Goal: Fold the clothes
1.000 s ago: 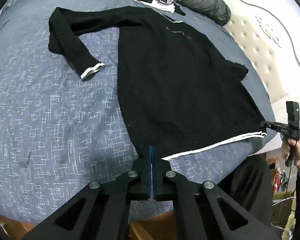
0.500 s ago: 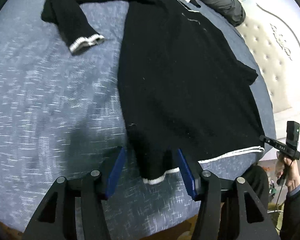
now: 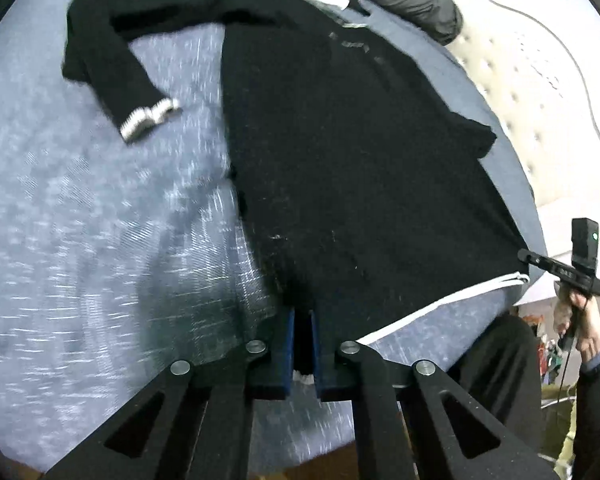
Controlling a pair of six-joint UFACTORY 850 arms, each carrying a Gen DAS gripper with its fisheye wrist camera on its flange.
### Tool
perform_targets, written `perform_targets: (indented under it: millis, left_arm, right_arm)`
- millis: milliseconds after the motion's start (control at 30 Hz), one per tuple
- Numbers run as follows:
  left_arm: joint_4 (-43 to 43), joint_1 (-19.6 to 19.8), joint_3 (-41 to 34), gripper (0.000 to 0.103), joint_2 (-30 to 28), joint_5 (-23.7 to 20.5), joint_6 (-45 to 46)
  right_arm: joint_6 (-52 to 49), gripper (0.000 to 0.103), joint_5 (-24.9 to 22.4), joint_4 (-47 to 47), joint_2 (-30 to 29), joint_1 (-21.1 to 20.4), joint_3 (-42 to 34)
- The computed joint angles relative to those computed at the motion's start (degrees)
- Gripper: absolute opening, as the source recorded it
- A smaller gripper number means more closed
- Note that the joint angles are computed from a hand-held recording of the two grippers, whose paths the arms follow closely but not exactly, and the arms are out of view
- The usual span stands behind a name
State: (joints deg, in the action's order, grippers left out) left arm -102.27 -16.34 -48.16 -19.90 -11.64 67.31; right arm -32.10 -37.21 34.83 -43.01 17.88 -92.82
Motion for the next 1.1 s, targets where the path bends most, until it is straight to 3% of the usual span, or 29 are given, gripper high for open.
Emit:
perform_targets:
  millis: [167,333,600,867,1100]
  left_arm:
    - [13.7,-0.9,2.5,0.006,5.8,1.8,-11.8]
    - [26.6,-1.5,3.4,0.006,6.7,1.6,-22.3]
    - [25.4,-1.8,2.6,0.006,1.1,0.7,-23.4]
    - [26.0,-1.5,2.6,0.006,0.7,0.6,-23.2]
    - [36.3,-1.4,1.3,0.011,0.2,-0.1,-34.0]
  right_arm:
    - [-1.0,0.007,0.2,0.6,1.4,0.0,1.3]
    - [-0.3,0.007,0.2,-1.7,2.4,0.1,3.1]
    - [3.7,0.007,2.4,-7.1,1.3,0.6,5.0]
    - [3.4,0.007,1.8,-6.8,0.2,0.0,4.7]
    - [2.4,0.012,-0.1,-6.7,0.0,-0.2,3.9]
